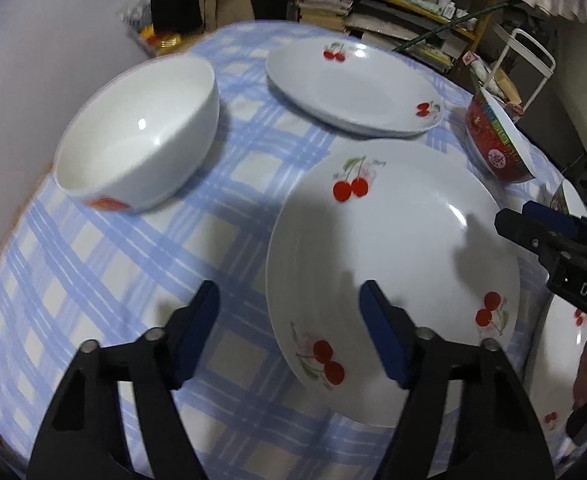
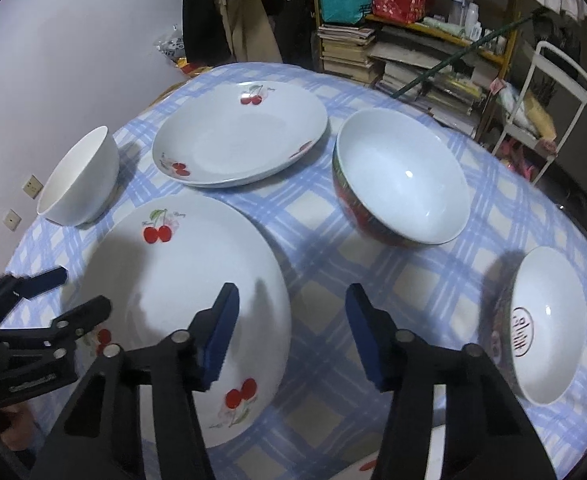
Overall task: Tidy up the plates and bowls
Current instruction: 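Close the left gripper on the cherry plate rim while the right gripper grips the opposite rim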
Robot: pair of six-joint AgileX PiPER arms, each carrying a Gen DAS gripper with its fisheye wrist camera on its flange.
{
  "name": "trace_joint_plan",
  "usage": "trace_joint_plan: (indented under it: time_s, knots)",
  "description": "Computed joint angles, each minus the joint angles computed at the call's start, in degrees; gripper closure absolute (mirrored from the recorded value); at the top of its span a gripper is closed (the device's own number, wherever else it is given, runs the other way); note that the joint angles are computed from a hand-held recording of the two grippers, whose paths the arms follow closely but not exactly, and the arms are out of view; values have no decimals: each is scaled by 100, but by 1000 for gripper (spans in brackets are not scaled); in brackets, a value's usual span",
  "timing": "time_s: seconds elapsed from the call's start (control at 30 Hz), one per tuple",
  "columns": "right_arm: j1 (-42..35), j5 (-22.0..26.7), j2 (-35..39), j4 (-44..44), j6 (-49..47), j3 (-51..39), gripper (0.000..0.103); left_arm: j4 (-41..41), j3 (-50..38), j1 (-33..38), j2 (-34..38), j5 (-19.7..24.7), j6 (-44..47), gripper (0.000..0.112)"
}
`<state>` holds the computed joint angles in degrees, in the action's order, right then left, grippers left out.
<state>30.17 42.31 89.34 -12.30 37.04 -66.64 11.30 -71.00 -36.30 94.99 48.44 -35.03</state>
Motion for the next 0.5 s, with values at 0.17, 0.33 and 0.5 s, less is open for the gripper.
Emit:
trace_joint_plan:
  time_s: [0.17,0.33,0.5]
  knots:
    - [44,-25,60,-70,-17,22,61,-536,-19,173,231,-7,118,79]
    - [-60,-51,187,236,-239,39,79,-547,-21,151,247,-24,31,87]
    - [-230,-252,219,846,-819,141,90,-706,-72,231,269,17,217,87]
